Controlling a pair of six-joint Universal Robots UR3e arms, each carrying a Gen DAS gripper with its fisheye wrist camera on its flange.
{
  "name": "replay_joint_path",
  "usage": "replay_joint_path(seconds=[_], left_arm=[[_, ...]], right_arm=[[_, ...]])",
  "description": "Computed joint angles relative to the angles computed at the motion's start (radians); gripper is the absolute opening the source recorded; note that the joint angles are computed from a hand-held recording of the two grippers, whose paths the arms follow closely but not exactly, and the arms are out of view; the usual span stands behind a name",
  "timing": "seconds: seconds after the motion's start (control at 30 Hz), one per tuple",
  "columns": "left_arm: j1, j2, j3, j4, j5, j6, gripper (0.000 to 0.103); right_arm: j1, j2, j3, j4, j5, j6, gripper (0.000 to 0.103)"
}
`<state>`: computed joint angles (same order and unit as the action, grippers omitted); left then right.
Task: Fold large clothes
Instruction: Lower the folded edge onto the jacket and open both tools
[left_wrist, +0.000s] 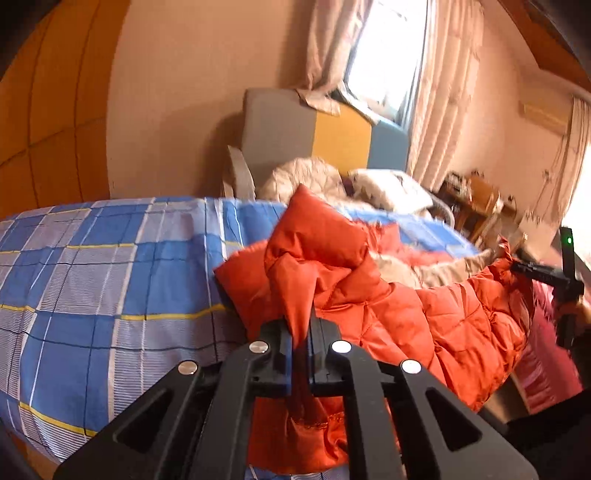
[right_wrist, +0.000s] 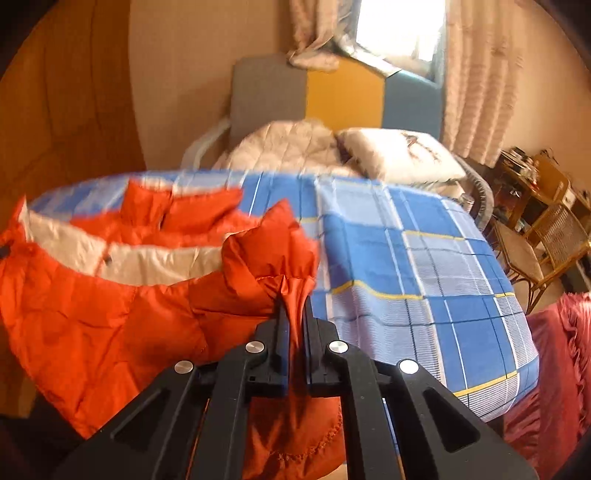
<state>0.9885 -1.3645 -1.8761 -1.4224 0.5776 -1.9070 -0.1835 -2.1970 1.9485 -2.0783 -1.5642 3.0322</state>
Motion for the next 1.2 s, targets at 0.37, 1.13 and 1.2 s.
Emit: replay_joint_path(seconds=[0.37, 1.13, 1.2], left_arm=[[-0.184, -0.248, 0.137, 0.546, -0.003, -0.535, 0.003], [-0.647, -0.953, 0.778, 0.781, 0.668, -0.920, 0.004], [-0.662, -0.920, 0.730, 0.827, 0.709, -0.951, 0.006]], right_arm=[[0.050, 0.284, -0.128, -0.288, -0.055, 0.148, 0.002], [0.126, 0.968, -0.408, -0.422, -0.281, 0.308, 0.001], [0.128, 0.975, -0.414, -0.418, -0.287, 0.306, 0.001]])
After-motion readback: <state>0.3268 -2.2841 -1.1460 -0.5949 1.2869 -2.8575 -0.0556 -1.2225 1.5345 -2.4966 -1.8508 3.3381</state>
